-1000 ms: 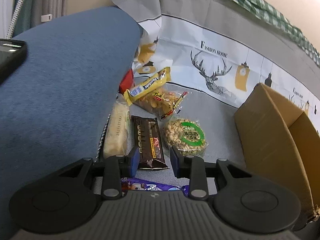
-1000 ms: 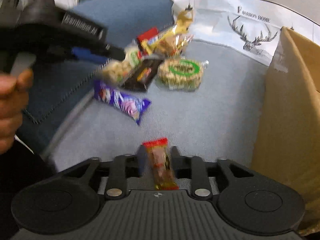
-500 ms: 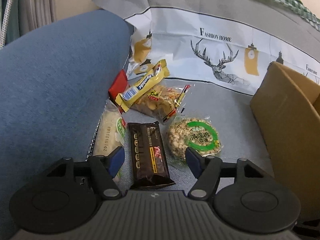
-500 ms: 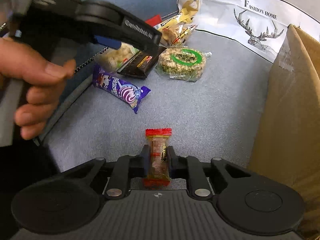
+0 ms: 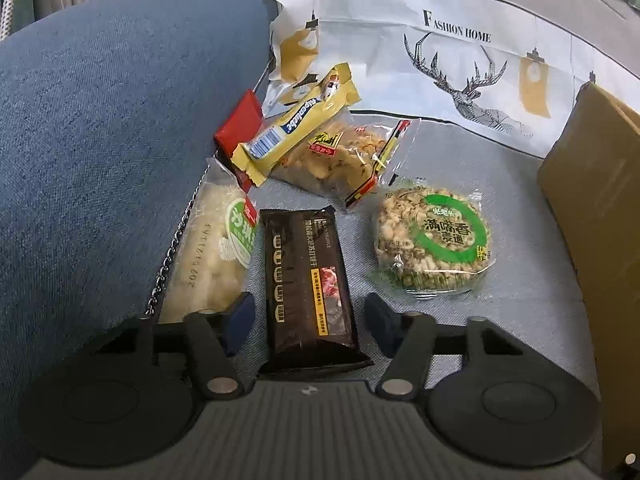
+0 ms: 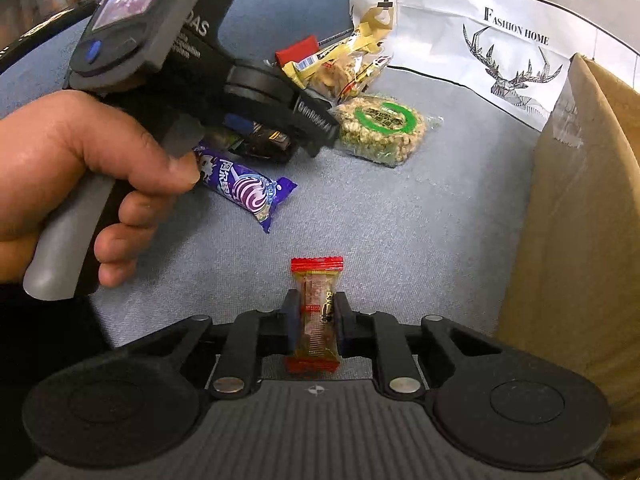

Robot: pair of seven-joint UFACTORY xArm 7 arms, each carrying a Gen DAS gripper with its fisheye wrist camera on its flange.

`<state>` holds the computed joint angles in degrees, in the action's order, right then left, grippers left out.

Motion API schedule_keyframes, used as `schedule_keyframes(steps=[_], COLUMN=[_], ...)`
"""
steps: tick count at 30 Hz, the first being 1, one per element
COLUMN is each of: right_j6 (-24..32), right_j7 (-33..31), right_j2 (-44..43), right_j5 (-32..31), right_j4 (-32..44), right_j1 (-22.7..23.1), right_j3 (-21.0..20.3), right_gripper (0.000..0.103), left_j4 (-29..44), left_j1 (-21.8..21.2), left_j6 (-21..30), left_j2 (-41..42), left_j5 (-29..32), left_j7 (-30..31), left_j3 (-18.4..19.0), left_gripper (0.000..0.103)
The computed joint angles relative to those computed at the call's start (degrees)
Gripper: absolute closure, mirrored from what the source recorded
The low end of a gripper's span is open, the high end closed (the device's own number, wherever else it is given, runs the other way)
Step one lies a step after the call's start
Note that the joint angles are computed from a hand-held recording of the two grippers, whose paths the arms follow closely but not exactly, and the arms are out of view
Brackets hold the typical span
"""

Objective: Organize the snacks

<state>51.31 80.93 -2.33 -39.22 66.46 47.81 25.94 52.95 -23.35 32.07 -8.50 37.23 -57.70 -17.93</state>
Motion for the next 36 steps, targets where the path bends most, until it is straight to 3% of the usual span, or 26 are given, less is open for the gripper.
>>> schedule_keyframes(steps=[2,8,12,14,18,21,24,26,32,36], right_j6=[0.29,2.35,3.53,3.55,4.13,4.36,4.27,3.90,2.66,2.71], right_j7=[0.13,0.75,2.56,3.18,3.35,3.75,4.41,4.35,3.71,3.24], right_j2=[0.02,0.53,0.33,0.06,0.20,0.20,0.18,0.15,0.12,0.24], right_j5=[-0.38,-2.67,-4.80,-5.16,-5.06,-5.05,-4.05,-2.37,0.55,0.89], right_j4=[0.03,0.88,1.23,1.12,1.51,1.67,1.62,1.42,1.05,1.23], right_j1=[0.06,0.75,1.17,1.24,1.62,1.89,2.01,1.88,1.57,1.61], right_j3=[0.07,0.42,0.47,0.57,0.95,1.03,0.97,0.76,0.55,0.67], right_gripper=[0.085,0.085,0.085,0.086,0.086,0.086,0.086,0.086,0.085,0.083], left_j4=[-0.41,-2.58,-6.39,-8.54,-12.06,-14.19,-13.73,-11.82,-4.89,-3.82], left_j1=[0.12,1.36,3.66,3.54,-1.59,-12.71,-22.00,-24.62,-19.30,-15.25], left_j6=[-0.57,-4.52,-11.93,-15.30,-18.14,-19.45,-17.47,-14.44,-3.00,0.65], left_j2=[-0.53,-3.48,-8.38,-10.89,-15.01,-16.49,-16.24,-14.59,-7.61,-6.12], left_j5=[0.18,0.81,1.78,-1.62,-13.10,-25.51,-34.64,-38.00,-37.02,-35.28], left_j7=[-0.25,-2.02,-4.49,-3.24,3.92,14.62,25.17,30.01,32.02,30.89], left_j3=[0.08,-0.42,-1.50,-0.98,2.68,11.19,17.65,18.81,12.03,8.05], left_gripper=[0.059,0.060,0.060,0.060,0.060,0.060,0.060,0.060,0.060,0.060])
